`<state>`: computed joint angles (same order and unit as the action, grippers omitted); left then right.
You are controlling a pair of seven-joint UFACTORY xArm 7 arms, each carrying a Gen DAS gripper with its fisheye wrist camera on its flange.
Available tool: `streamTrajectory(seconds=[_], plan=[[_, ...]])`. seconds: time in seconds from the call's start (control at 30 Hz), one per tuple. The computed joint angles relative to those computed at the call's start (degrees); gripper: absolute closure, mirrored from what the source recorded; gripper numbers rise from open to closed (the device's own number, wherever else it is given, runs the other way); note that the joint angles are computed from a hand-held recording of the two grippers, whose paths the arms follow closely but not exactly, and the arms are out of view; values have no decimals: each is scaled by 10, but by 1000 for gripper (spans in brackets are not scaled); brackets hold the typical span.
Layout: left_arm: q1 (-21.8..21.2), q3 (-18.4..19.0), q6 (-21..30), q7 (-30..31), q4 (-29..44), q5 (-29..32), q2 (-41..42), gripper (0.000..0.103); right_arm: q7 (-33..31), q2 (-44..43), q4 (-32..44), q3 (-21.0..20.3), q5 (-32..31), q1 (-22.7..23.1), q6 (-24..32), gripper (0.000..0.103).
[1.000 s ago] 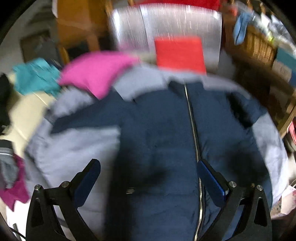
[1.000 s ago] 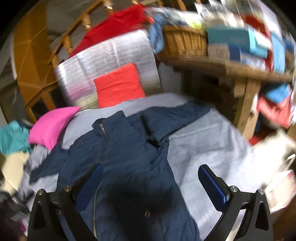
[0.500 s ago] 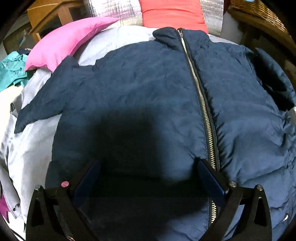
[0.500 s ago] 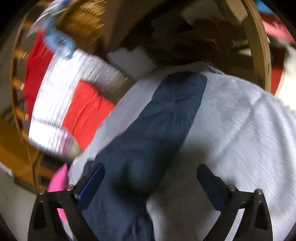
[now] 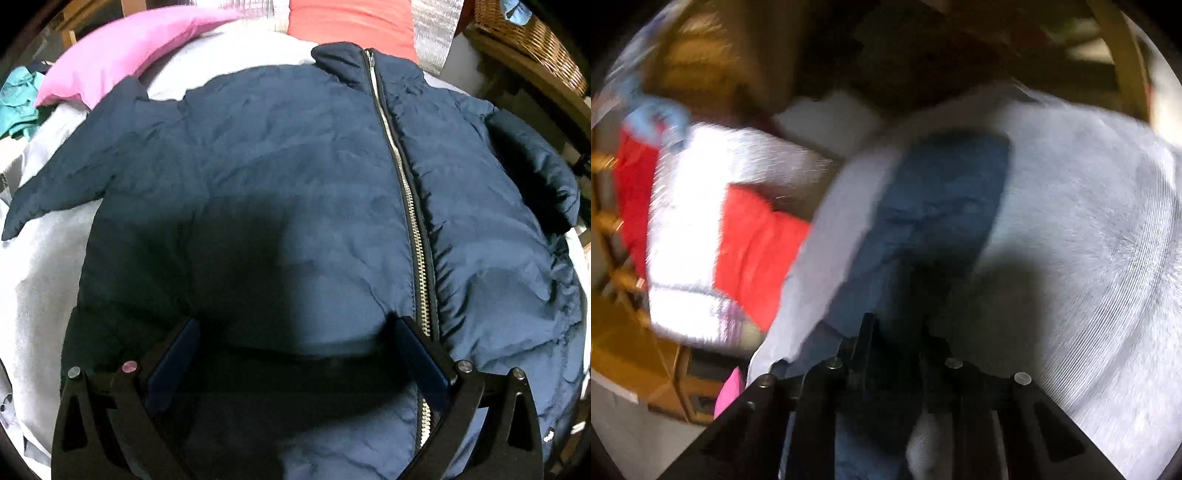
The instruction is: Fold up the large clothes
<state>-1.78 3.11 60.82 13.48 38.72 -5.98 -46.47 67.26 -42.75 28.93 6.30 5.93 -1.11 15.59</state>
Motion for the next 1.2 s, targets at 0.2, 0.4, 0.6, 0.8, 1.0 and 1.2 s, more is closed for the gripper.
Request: streamTrajectory(seconds=[0.2, 0.4, 0.6, 0.8, 1.0, 1.2], plan=[[21, 9, -62, 7, -2, 15, -58, 0, 17, -21, 79, 96, -44, 17, 18, 85], [67, 23, -160, 7, -19, 57, -83, 0, 78, 68, 176, 211, -81, 40, -1, 85], [91, 32, -214, 3, -26, 66, -78, 0, 167, 224, 254, 321, -134, 31, -1, 77], [66, 43, -195, 15, -33, 39, -110, 0, 197, 138, 158, 251, -92, 149, -15, 27], [59, -6, -235, 11, -66, 60, -142, 0, 217, -23, 131, 238, -146, 119, 158, 27], [45, -52, -274, 5, -88, 91, -150, 0, 236, -59, 86, 196, -149, 99, 206, 27]])
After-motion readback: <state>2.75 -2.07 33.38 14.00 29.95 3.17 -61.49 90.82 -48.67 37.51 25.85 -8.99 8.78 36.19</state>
